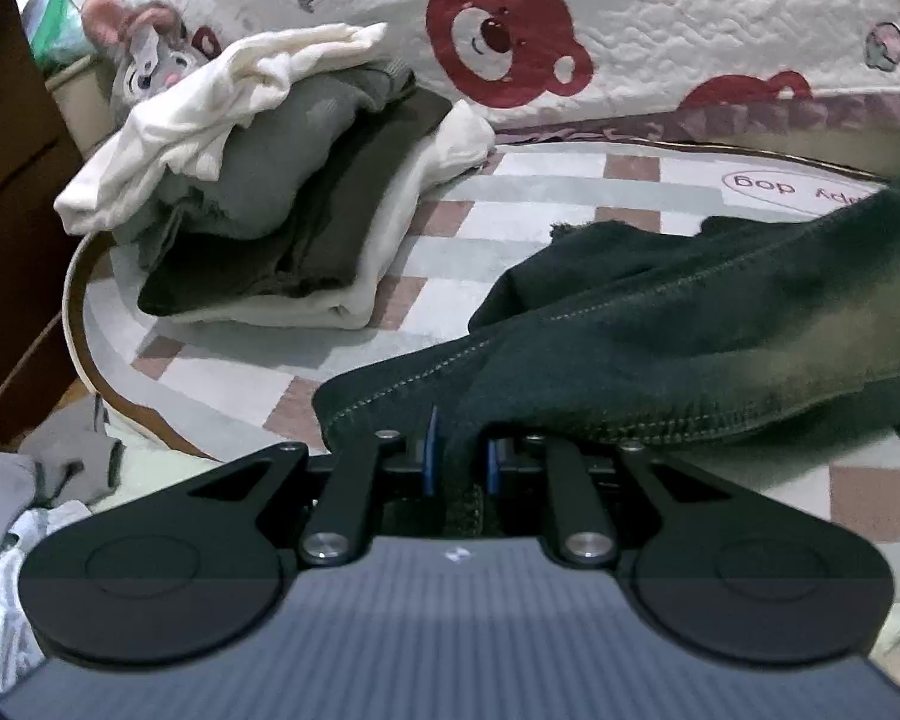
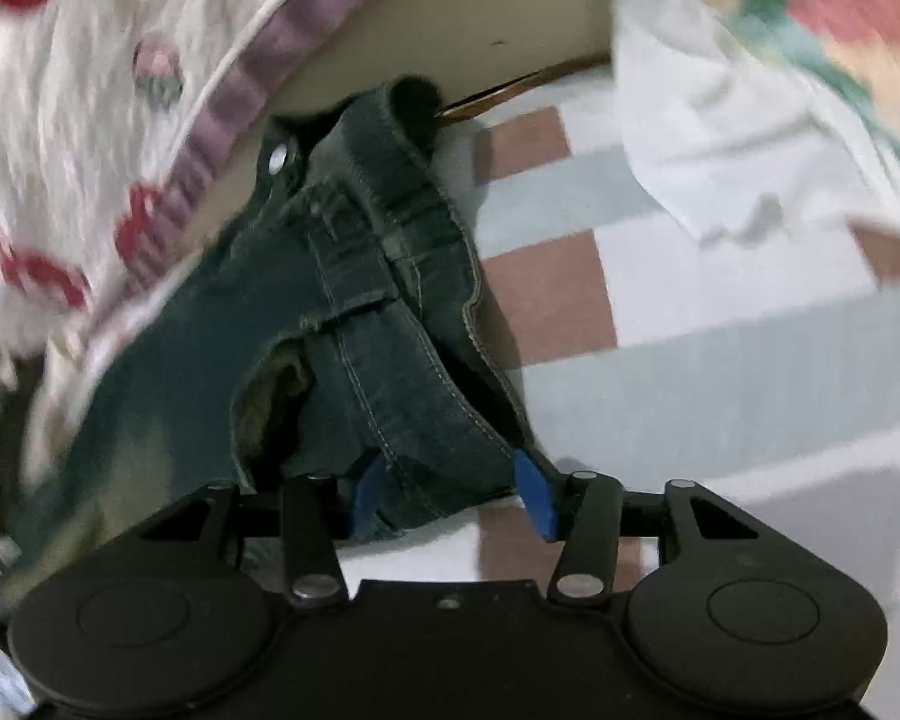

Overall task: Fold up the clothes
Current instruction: 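Regrasp the jeans waistband with the right tool and lift it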

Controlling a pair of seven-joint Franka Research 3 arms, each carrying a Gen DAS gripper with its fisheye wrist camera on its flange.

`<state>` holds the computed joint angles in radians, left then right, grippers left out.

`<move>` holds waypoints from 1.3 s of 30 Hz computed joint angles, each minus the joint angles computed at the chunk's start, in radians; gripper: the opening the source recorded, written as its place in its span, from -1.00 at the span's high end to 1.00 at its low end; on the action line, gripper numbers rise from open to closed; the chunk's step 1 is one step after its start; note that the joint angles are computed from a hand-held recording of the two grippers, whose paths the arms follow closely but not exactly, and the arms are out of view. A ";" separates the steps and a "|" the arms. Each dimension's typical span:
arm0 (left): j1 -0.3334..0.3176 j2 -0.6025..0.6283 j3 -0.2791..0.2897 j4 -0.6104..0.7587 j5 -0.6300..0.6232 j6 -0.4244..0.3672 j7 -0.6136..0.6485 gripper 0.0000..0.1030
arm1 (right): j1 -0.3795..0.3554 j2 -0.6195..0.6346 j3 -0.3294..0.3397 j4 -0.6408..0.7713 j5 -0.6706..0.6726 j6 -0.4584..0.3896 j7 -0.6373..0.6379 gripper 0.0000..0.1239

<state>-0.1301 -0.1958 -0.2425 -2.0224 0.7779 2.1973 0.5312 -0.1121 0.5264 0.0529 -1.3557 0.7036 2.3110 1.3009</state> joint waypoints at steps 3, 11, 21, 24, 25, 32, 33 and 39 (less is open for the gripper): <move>-0.001 0.020 -0.012 -0.006 0.051 -0.009 -0.005 0.76 | -0.057 -0.046 0.061 -0.117 0.210 0.002 -0.140 0.09; -0.033 0.072 -0.011 0.031 0.095 -0.090 -0.026 0.74 | 0.222 -0.023 -0.169 -0.193 0.718 0.247 -0.369 0.02; -0.067 0.137 0.007 0.236 0.173 -0.093 0.123 0.82 | 0.315 0.075 -0.278 0.184 0.503 0.308 -0.459 0.82; -0.068 0.106 0.010 0.253 0.168 0.052 0.136 0.82 | 0.188 -0.095 -0.092 0.091 0.583 0.499 -0.684 0.82; -0.068 0.098 0.013 0.247 0.134 0.104 0.165 0.80 | 0.186 -0.154 -0.089 0.051 0.691 0.556 -0.812 0.82; -0.085 0.184 0.034 0.233 -0.353 0.178 0.587 0.43 | 0.517 -0.419 -0.519 -0.540 0.132 0.743 -0.295 0.68; -0.088 0.207 0.029 0.248 -0.381 0.141 0.619 0.43 | 0.563 -0.418 -0.606 -0.593 -0.043 0.684 -0.120 0.65; -0.129 0.247 0.011 0.277 -0.287 0.021 0.657 0.35 | 0.617 -0.552 -0.690 -0.794 -0.741 0.547 0.553 0.26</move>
